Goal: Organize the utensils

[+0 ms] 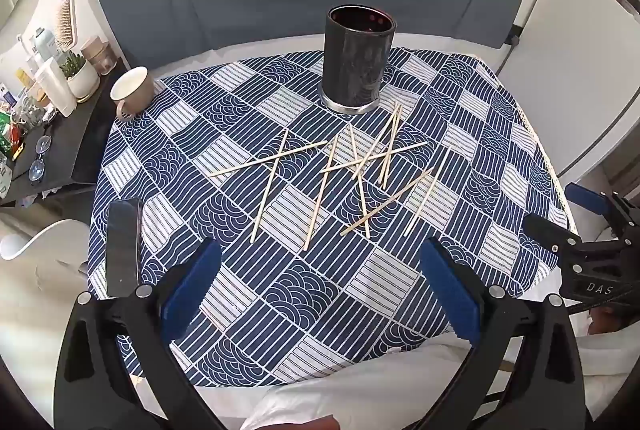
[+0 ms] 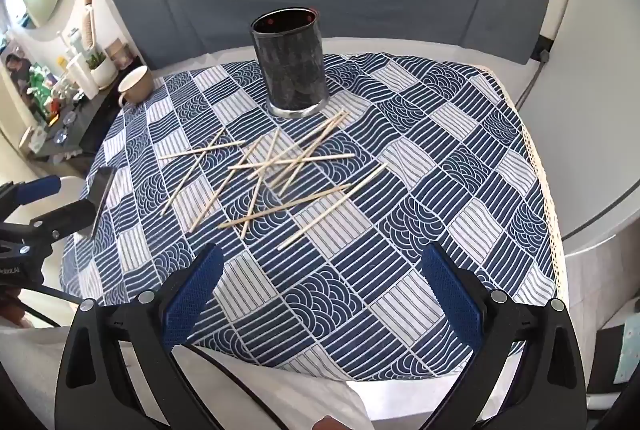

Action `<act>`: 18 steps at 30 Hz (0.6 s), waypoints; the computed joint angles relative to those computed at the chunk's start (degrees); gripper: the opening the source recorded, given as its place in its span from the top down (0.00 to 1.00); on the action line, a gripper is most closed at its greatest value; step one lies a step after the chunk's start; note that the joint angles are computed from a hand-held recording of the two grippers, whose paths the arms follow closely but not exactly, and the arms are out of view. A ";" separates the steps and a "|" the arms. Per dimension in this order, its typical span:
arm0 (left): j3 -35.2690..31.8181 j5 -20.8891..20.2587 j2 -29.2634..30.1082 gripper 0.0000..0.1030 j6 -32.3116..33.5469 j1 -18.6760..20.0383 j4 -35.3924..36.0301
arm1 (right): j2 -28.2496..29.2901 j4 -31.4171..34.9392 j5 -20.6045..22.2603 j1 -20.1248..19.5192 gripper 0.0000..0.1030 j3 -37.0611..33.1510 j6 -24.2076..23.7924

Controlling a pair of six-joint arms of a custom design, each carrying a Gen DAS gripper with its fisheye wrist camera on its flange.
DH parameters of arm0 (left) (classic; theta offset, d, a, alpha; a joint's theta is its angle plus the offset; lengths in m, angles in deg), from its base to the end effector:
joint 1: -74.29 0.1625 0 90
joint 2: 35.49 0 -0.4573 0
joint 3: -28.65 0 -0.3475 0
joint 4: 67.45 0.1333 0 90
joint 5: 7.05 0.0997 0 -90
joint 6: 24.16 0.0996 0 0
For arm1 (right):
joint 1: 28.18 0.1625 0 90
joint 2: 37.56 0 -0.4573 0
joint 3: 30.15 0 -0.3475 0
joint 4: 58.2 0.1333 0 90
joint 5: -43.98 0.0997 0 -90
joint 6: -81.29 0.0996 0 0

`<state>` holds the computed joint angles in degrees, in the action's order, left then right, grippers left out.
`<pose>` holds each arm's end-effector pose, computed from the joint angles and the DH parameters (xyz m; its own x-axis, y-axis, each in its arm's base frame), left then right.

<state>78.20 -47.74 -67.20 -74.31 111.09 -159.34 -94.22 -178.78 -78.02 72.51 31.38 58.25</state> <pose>-0.5138 -0.6451 0.2066 -0.7344 -0.0277 -0.6781 0.3216 0.8657 -0.3836 0.2134 -0.6966 0.4822 -0.7407 -0.2834 0.6092 -0.4966 0.8416 -0.2123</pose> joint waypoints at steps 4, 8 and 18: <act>0.11 -0.26 -0.10 0.06 0.44 0.04 -0.28 | -0.14 -0.42 0.17 0.06 0.08 0.29 -0.21; 0.40 -0.73 -0.37 0.06 0.77 0.15 -0.51 | -0.17 -0.41 -0.02 0.12 0.08 0.34 0.08; 0.00 -0.31 -0.03 0.06 -0.05 0.09 0.46 | -0.22 -0.58 -0.04 0.15 0.08 0.40 -0.09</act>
<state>78.20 -48.05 -67.23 -74.36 111.18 -158.89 -94.44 -179.36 -78.06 72.66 31.78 58.16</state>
